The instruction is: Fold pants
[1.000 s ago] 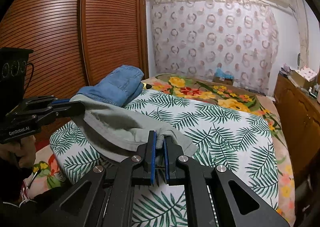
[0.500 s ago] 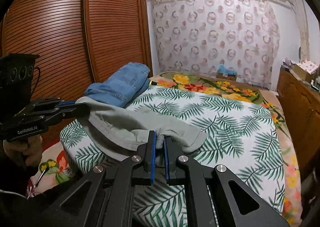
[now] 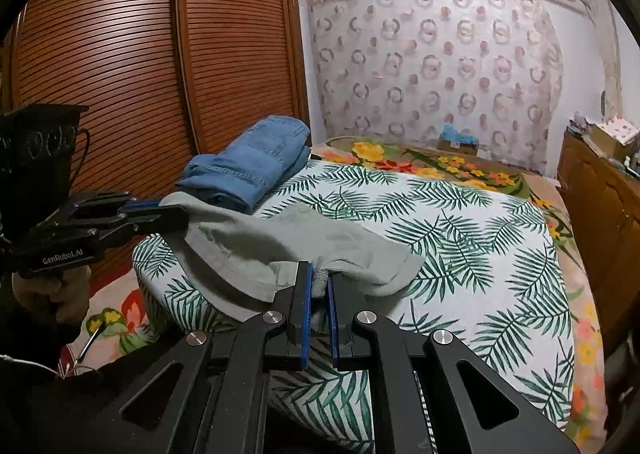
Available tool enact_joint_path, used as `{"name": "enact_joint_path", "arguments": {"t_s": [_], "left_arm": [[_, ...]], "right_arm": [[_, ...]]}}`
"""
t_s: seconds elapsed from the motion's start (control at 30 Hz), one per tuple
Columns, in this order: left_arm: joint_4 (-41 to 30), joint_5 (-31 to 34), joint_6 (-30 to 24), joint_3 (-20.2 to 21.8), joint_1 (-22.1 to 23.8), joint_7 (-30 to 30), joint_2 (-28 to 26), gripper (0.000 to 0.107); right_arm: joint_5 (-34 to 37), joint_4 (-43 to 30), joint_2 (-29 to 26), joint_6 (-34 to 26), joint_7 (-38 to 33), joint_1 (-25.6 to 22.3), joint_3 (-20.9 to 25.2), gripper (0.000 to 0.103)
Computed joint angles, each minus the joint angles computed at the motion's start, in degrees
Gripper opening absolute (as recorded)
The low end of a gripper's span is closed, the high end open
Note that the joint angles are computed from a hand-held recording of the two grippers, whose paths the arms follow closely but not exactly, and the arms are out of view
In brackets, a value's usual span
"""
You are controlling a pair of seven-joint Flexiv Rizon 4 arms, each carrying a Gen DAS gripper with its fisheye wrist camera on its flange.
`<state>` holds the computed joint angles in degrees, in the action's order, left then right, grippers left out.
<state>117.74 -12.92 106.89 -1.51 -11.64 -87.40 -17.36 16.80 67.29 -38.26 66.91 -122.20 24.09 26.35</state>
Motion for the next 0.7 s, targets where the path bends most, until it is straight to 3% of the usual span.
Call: {"name": "enact_joint_path", "arguments": {"t_s": [0.47,0.7], "left_arm": [[1.9,2.5,-4.4,-6.9,6.6,-1.8,-1.0,0.010],[1.1,2.6,-4.4,-5.8,5.9,-2.1,-1.4,0.010]], "right_arm": [[-2.2,0.2,-0.7,-3.0,4.3,1.5,-2.3,0.007],[-2.8,-0.5,-1.1,-3.0,4.9,2.0,-2.3,0.007]]}}
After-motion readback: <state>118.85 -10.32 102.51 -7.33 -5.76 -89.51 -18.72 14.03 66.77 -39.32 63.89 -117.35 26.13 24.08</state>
